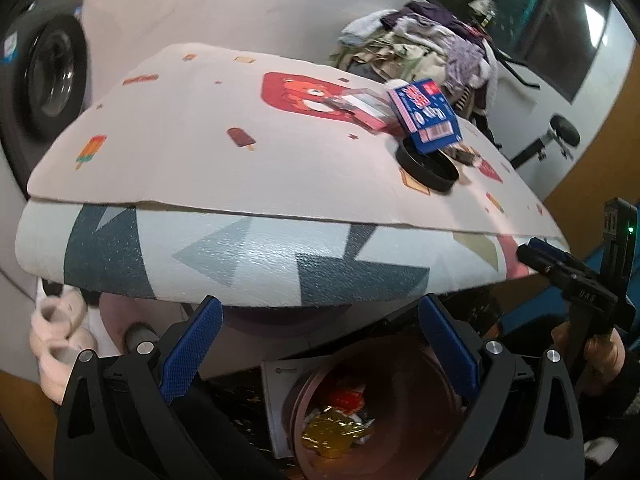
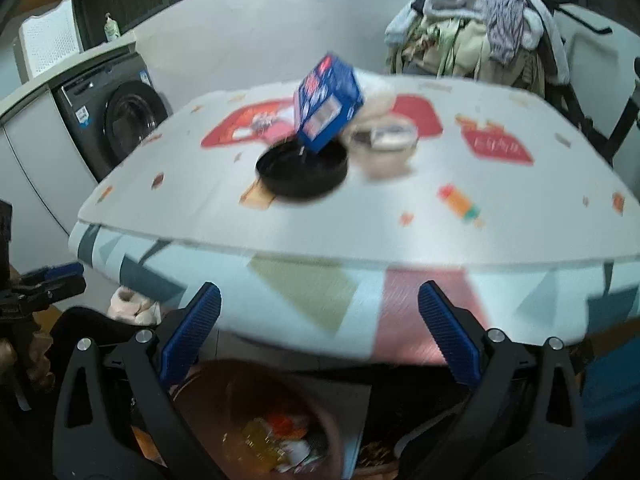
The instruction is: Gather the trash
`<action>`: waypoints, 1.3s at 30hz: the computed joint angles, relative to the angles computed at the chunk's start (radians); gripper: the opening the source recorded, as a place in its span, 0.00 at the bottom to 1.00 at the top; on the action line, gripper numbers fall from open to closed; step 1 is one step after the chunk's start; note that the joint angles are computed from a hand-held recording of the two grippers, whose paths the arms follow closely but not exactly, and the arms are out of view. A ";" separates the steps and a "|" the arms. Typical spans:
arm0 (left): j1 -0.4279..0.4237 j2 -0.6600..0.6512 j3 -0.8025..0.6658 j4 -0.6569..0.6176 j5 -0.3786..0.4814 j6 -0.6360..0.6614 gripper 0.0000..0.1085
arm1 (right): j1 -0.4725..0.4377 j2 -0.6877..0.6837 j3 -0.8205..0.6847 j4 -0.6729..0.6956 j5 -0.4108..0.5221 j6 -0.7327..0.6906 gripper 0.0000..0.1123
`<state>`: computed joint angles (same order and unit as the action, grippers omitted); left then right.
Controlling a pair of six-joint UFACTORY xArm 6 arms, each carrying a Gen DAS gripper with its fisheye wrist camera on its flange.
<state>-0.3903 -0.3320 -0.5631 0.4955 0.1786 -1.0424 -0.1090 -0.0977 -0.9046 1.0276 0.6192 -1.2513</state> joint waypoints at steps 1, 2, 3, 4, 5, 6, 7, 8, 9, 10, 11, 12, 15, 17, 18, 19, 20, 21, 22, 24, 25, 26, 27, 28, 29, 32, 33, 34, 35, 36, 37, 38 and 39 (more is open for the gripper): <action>0.006 0.003 0.006 -0.061 -0.019 0.036 0.89 | -0.006 0.013 -0.021 0.000 0.006 -0.005 0.87; 0.011 0.007 0.011 -0.132 -0.036 0.082 0.89 | -0.009 0.035 -0.053 -0.008 0.003 -0.003 0.87; 0.013 0.011 0.012 -0.175 -0.045 0.110 0.89 | -0.011 0.055 -0.082 -0.016 -0.003 -0.001 0.87; 0.015 0.018 0.011 -0.239 -0.058 0.155 0.89 | -0.011 0.072 -0.107 -0.017 -0.010 -0.006 0.87; 0.015 0.027 0.009 -0.301 -0.073 0.201 0.89 | -0.011 0.099 -0.145 -0.010 -0.016 -0.019 0.87; 0.015 0.035 0.005 -0.346 -0.085 0.236 0.89 | -0.011 0.120 -0.172 -0.003 -0.019 -0.030 0.87; 0.018 0.047 -0.004 -0.376 -0.096 0.260 0.89 | -0.010 0.142 -0.201 0.004 -0.022 -0.040 0.87; 0.021 0.059 -0.015 -0.386 -0.108 0.275 0.89 | -0.008 0.176 -0.245 -0.001 -0.027 -0.041 0.87; 0.026 0.077 -0.035 -0.383 -0.112 0.289 0.89 | -0.009 0.199 -0.275 -0.018 -0.018 -0.026 0.87; 0.029 0.087 -0.049 -0.372 -0.109 0.292 0.89 | -0.012 0.227 -0.314 -0.042 0.004 -0.006 0.87; 0.034 0.102 -0.073 -0.344 -0.105 0.289 0.89 | -0.008 0.261 -0.357 -0.076 0.008 0.021 0.87; 0.039 0.116 -0.095 -0.313 -0.098 0.281 0.89 | 0.004 0.284 -0.380 -0.114 -0.026 0.053 0.87; 0.050 0.172 -0.192 -0.210 -0.048 0.246 0.89 | 0.020 0.369 -0.478 -0.198 -0.049 0.142 0.87; 0.056 0.214 -0.269 -0.133 -0.002 0.206 0.90 | 0.020 0.429 -0.553 -0.216 -0.022 0.179 0.87; 0.057 0.232 -0.302 -0.107 0.018 0.189 0.90 | 0.021 0.459 -0.590 -0.235 -0.009 0.198 0.87; 0.058 0.255 -0.341 -0.086 0.038 0.177 0.90 | 0.024 0.490 -0.627 -0.256 0.005 0.213 0.87; 0.061 0.281 -0.378 -0.096 0.038 0.189 0.90 | 0.025 0.506 -0.647 -0.264 0.016 0.214 0.87; 0.062 0.294 -0.394 -0.107 0.033 0.198 0.90 | 0.026 0.526 -0.672 -0.269 0.037 0.211 0.86; 0.064 0.314 -0.419 -0.115 0.023 0.206 0.90 | 0.028 0.549 -0.701 -0.280 0.062 0.212 0.86; 0.063 0.351 -0.471 -0.103 0.027 0.207 0.90 | 0.031 0.577 -0.738 -0.303 0.095 0.222 0.85; 0.060 0.372 -0.501 -0.096 0.034 0.215 0.90 | 0.031 0.590 -0.757 -0.309 0.117 0.220 0.83; 0.054 0.394 -0.533 -0.098 0.043 0.232 0.90 | 0.032 0.604 -0.777 -0.316 0.143 0.217 0.76; 0.049 0.411 -0.555 -0.107 0.048 0.251 0.90 | 0.034 0.614 -0.792 -0.333 0.159 0.227 0.72; 0.042 0.437 -0.588 -0.142 0.054 0.294 0.90 | 0.035 0.624 -0.808 -0.347 0.176 0.238 0.70; 0.038 0.451 -0.604 -0.163 0.053 0.316 0.90 | 0.032 0.634 -0.825 -0.354 0.200 0.244 0.63; 0.025 0.500 -0.662 -0.215 0.046 0.368 0.90 | 0.027 0.643 -0.845 -0.367 0.232 0.264 0.42; 0.022 0.515 -0.681 -0.230 0.048 0.383 0.90 | 0.021 0.636 -0.842 -0.350 0.244 0.258 0.39; 0.018 0.533 -0.706 -0.240 0.055 0.392 0.90 | 0.015 0.631 -0.841 -0.327 0.260 0.244 0.38; 0.015 0.551 -0.731 -0.249 0.060 0.399 0.90 | 0.008 0.617 -0.827 -0.299 0.268 0.223 0.37; 0.012 0.566 -0.751 -0.265 0.064 0.411 0.90 | 0.005 0.601 -0.809 -0.281 0.256 0.207 0.37; 0.009 0.587 -0.781 -0.295 0.072 0.435 0.90 | 0.002 0.579 -0.779 -0.261 0.233 0.189 0.37; 0.005 0.612 -0.815 -0.337 0.085 0.466 0.90 | 0.000 0.562 -0.759 -0.240 0.218 0.175 0.37; 0.003 0.633 -0.846 -0.374 0.095 0.493 0.90 | -0.004 0.551 -0.745 -0.223 0.207 0.164 0.37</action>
